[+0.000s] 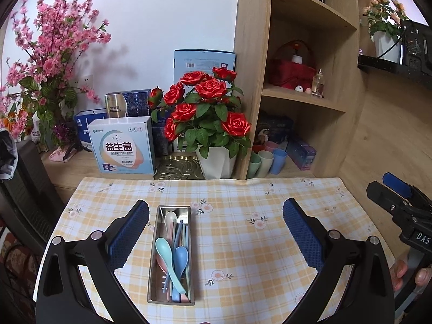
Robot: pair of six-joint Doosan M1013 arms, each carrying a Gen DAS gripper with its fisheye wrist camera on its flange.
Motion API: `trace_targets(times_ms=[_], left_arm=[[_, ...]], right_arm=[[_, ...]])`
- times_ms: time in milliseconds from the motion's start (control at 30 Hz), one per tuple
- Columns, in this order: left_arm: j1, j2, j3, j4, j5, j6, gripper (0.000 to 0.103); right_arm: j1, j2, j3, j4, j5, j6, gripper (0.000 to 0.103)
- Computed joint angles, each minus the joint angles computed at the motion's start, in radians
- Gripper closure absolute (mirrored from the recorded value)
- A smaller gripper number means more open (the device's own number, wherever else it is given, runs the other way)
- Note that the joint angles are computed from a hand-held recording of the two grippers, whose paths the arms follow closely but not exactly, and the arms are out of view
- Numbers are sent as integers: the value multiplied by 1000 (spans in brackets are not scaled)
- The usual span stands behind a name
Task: Organize utensils
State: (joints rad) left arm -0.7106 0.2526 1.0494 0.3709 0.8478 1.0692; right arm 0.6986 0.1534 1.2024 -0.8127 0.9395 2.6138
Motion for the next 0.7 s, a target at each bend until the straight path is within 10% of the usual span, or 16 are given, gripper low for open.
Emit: trace_targets(times_ms=[700], left_arm=[[-25, -11, 12, 88, 6, -34, 6]], right_arm=[[12, 3, -5, -24, 13, 1, 13]])
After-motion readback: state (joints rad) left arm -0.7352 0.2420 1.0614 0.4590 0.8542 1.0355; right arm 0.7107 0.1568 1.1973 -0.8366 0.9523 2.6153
